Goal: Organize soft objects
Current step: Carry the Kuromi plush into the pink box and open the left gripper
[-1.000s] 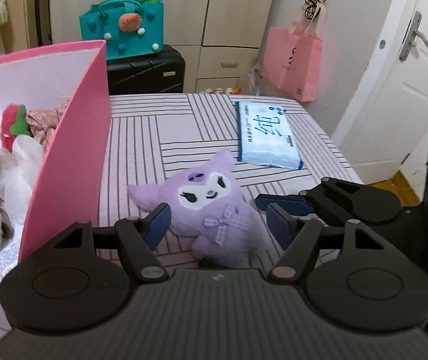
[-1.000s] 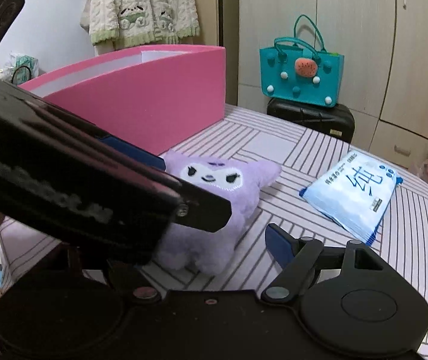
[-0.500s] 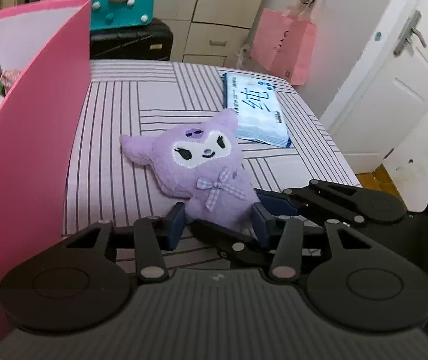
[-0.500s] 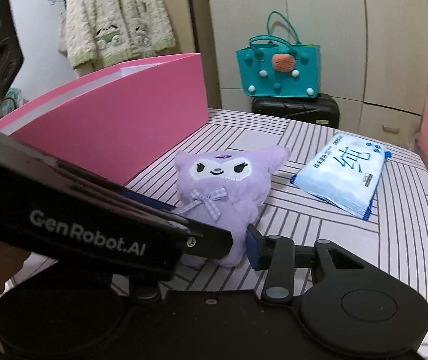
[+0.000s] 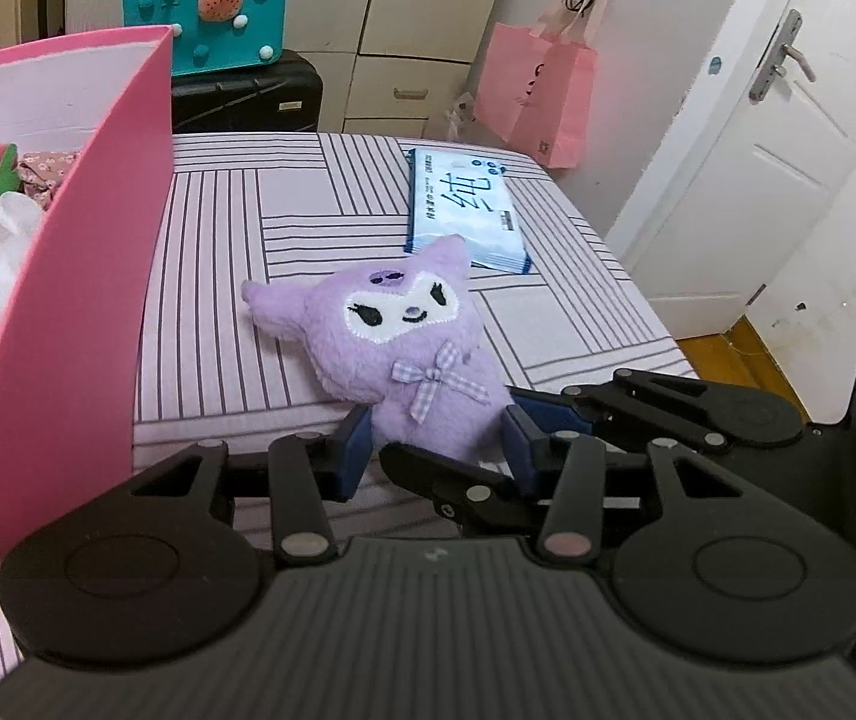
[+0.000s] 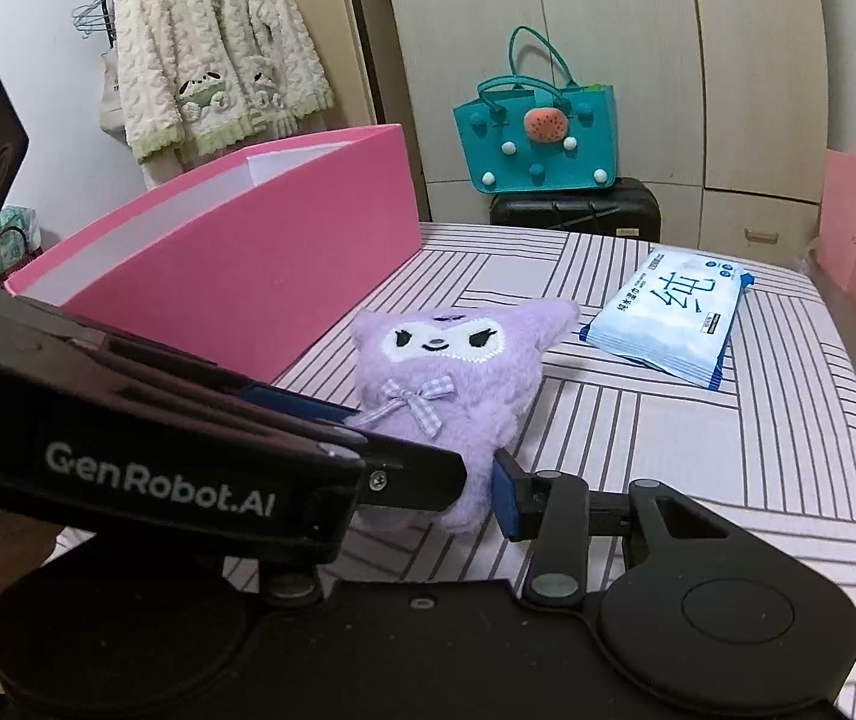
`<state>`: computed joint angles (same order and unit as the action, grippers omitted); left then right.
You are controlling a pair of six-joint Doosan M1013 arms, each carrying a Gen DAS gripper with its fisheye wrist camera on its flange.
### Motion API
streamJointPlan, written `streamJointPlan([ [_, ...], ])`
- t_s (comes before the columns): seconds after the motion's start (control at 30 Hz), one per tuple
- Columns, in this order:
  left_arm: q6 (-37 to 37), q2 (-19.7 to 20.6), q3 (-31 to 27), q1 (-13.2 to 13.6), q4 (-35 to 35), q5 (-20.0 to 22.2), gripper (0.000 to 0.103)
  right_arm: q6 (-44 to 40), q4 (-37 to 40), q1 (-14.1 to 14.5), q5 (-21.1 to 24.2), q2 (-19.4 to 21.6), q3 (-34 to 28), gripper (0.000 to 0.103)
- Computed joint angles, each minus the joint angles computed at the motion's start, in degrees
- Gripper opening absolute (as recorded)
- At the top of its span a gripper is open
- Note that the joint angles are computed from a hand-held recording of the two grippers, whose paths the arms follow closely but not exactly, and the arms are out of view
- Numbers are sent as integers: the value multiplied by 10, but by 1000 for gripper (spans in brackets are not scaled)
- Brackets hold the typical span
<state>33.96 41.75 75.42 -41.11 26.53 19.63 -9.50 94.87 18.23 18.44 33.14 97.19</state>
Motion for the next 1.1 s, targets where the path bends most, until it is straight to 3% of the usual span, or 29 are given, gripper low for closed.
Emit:
streamJointPlan([
  [0.27,21,-30,36,-6,-19,-19,45,22,-32,13,-32,-32,26,49],
  [0.43,83,-49,56,-6,-64,-36,45,49,-72,27,-64,-54,40,49],
  [0.63,175,-76,83,0,-140,-59,45,8,-57,44,-91,-79,55,49],
  [0.73,190,-92,98,3,-146,-73,45,-26,-39,51,-95,-89,56,49],
  [0.83,91,-111,118,3,-31,-89,45,-71,-9,57,-90,-95,52,49],
  [0.93,-56,-130,139,4,122,-100,45,-123,36,62,-76,-98,45,49],
  [1.1,-281,-151,164,15,340,-104,45,-91,-6,70,-50,-89,16,49],
])
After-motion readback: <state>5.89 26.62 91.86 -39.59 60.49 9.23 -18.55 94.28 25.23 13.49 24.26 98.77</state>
